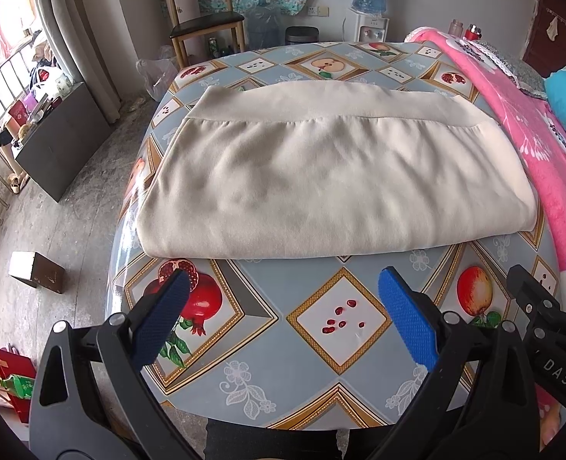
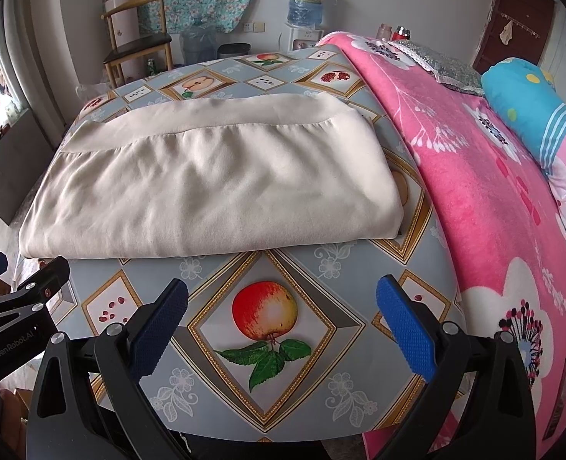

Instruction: Fold large clothes

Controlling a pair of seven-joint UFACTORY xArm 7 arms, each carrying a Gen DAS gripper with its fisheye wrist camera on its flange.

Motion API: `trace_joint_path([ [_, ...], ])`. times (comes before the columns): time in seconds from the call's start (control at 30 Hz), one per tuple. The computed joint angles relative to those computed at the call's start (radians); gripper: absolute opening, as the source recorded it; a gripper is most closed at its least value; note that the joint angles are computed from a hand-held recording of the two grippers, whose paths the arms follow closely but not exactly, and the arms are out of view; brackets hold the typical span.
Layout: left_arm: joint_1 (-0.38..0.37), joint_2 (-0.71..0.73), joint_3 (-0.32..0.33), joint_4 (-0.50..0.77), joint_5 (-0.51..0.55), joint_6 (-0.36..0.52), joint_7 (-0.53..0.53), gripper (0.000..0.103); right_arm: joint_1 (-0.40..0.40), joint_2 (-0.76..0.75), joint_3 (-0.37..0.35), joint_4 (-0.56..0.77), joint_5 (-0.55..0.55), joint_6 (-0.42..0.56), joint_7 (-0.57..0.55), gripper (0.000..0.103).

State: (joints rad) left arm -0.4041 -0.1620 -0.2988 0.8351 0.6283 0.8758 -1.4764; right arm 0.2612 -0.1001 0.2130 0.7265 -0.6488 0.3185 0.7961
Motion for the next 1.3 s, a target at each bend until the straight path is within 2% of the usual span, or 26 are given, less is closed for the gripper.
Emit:
trace_joint_path([
  [1.3, 0.006, -0.005, 0.002, 0.012, 0.004, 0.01, 0.007, 0.095, 0.002, -0.002, 0.004, 0.006, -0.016, 0.016, 0.017, 0.096],
])
